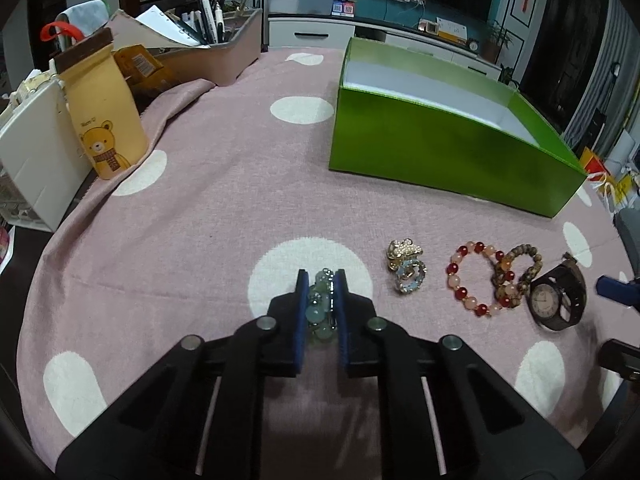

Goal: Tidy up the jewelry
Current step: 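Grasp the green jade charm with the left tool while the right tool grasps the black watch, then carry the jade charm and black watch over the green box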

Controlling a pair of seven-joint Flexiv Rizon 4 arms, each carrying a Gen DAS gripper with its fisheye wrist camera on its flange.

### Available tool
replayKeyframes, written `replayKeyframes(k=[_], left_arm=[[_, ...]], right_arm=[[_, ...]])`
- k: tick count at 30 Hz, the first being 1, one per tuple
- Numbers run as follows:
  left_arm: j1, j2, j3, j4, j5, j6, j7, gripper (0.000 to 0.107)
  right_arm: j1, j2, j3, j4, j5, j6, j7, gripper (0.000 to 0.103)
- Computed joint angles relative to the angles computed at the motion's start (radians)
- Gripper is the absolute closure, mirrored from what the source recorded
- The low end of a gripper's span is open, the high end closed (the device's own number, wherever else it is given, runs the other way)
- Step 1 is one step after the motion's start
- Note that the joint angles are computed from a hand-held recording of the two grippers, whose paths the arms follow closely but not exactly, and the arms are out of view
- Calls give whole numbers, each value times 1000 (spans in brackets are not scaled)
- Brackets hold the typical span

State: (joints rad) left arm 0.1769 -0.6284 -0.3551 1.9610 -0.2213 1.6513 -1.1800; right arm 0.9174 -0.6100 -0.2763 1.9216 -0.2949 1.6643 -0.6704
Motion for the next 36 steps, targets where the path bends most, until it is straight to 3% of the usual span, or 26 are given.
replayKeyframes(k=[8, 12, 18, 21, 23, 27, 32, 36], left_arm=[[202, 27, -221, 96, 43, 54, -4, 94], [268, 40, -289, 126, 82, 66, -25, 94], [303, 44, -319, 136, 118, 60, -58, 94], [317, 44, -333, 139, 123, 51, -62, 94], [323, 44, -340, 141, 123, 46, -64, 94], [328, 49, -348, 146, 124, 45, -62, 94], [344, 60, -374, 155, 131, 52, -60, 94], [353, 73, -393, 158, 140, 57, -64, 94]], right_arm=[[-4, -15, 1, -21, -50, -39, -31, 31], [-31, -32, 24, -62, -110, -101, -61, 38], [-102, -49, 101, -109, -219, -196, -101, 62], [-121, -57, 116, -115, -264, -206, -103, 82], [-113, -56, 97, -101, -289, -180, -84, 94], [-75, -35, 27, -49, -293, -71, -23, 95], [59, 10, -153, 49, -177, 114, 0, 95], [197, 36, -317, 106, -51, 188, -37, 95]])
